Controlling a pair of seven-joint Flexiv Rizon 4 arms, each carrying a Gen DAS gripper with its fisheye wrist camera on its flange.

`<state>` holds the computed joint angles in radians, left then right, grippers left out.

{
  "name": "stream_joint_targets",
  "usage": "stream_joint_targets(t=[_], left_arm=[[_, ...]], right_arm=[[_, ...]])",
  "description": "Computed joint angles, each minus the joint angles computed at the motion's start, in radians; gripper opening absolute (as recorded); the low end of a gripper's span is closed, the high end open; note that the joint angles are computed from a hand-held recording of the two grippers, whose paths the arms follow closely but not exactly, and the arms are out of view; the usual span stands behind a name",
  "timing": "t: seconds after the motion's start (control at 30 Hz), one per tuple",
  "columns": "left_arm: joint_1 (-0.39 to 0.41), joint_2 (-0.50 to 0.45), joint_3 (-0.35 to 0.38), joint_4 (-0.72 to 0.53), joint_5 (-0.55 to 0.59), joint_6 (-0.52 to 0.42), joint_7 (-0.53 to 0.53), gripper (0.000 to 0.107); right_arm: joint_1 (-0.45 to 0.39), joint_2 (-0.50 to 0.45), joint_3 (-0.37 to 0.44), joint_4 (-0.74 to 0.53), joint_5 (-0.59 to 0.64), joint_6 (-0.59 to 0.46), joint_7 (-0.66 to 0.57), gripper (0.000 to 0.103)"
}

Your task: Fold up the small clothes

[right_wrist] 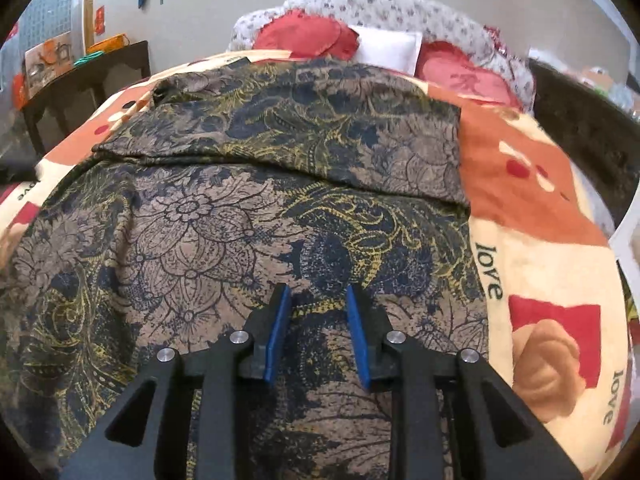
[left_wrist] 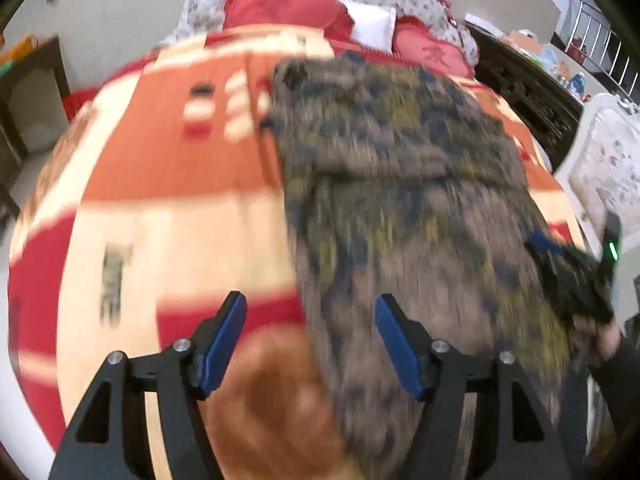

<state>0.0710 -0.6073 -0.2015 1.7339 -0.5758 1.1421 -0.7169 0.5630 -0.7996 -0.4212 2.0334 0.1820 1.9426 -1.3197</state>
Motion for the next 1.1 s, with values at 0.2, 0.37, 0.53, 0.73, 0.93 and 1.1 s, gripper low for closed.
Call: stream_joint_targets(t=[0.2,0.37,0.53,0.73,0.93,1.1], left_arm=[[0.075,0.149,-0.065,0.266,-0.174,-0.072,0.196,0.070],[0.070,0.199,-0.075,0.348,-0.379,-0.096,0.292,0.073],[0.059,0.208,-0.034,0.347,-0.432,-0.266,0.327,0.075],[0.028,0.174,0.017,0.289,-0.496,-0.393,0.316,0.079],[-0.023,0.212,0.057,0.320,-0.561,-0.425,0.399,0.064],[-0.070,0.211,0.092,0.345,-0.510,-0.324,0.395,0.052]], right_arm=[[-0.040,0.013,0.042,0.005,-0.006,0.022,-0.006,0.030],[-0.039,0.003,0.041,-0.005,-0.001,0.020,-0.009,0.030],[-0.039,0.007,0.041,-0.001,0.001,0.022,-0.013,0.030],[-0.036,0.008,0.039,0.000,0.003,0.016,-0.014,0.031],[-0.051,0.070,0.051,0.028,-0.039,-0.061,-0.019,0.031],[-0.042,0.230,0.052,0.209,-0.018,0.027,-0.036,0.031]])
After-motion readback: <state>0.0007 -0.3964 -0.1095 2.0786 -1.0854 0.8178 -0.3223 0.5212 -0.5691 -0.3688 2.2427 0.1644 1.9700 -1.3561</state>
